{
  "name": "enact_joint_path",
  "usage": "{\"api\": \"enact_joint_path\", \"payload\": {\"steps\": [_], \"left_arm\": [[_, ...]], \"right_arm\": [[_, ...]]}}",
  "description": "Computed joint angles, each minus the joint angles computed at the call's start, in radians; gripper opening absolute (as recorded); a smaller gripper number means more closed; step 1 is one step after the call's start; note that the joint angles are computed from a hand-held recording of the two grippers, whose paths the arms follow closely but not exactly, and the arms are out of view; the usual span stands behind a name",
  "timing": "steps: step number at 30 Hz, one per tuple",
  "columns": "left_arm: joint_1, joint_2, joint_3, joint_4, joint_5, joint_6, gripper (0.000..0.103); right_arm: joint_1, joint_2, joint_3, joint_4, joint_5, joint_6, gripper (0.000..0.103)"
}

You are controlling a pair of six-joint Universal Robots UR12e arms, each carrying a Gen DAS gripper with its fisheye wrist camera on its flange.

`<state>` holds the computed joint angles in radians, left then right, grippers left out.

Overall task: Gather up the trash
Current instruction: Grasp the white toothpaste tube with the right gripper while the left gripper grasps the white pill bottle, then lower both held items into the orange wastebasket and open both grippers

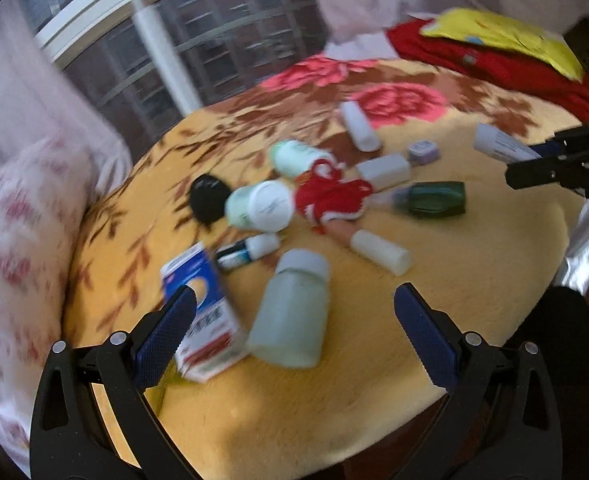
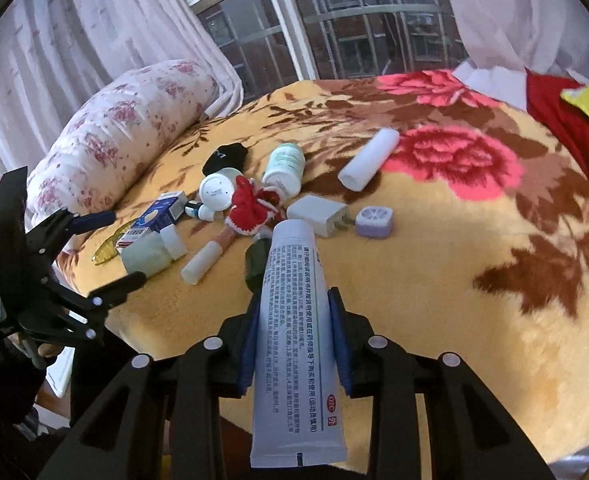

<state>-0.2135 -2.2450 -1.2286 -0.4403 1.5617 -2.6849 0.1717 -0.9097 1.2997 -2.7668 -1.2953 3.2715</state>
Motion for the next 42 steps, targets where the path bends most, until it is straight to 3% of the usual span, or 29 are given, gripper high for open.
{"api": "enact_joint_path", "payload": {"steps": [4,9,10,12,13,17,26,34,42], "left_arm": [[0.007,-0.022,0.045,-0.087,-0.047,0.065,0.097],[0.035,-0.053,0.122,-0.275,-0.164,0.119,0.094],[0.041,-0.062,0.142,-0.328,-0.192,0.121,0.092],[0.056,-0.073,0.170,-0.412,-0.267,0.120,0.074],[0.062,-0.074,0.171,-0.420,-0.299,0.113,0.072],[0.070,-0.067,0.152,-0.392,-0.347,0.079,0.041],[0.076,-0.036,0.079,-0.225,-0.356,-0.096,0.041],[0.099,0.093,-0.092,0.012,-0.383,-0.229,0.041],[0.096,0.213,-0.297,0.059,-0.352,-0.233,0.041]], "right_arm": [[0.000,-0.001,0.011,-0.005,0.004,0.034,0.032],[0.005,-0.002,0.018,-0.017,0.010,0.048,0.032],[0.005,-0.002,0.019,-0.019,0.015,0.052,0.032],[0.009,0.002,0.015,-0.019,0.013,0.060,0.032],[0.010,0.004,0.013,-0.016,0.009,0.059,0.032],[0.023,0.015,-0.009,0.000,-0.008,0.051,0.032],[0.044,0.029,-0.042,-0.012,0.006,0.060,0.032],[0.071,-0.010,0.000,-0.078,-0.014,0.043,0.032],[0.112,-0.083,0.121,-0.062,0.007,-0.001,0.032]]}}
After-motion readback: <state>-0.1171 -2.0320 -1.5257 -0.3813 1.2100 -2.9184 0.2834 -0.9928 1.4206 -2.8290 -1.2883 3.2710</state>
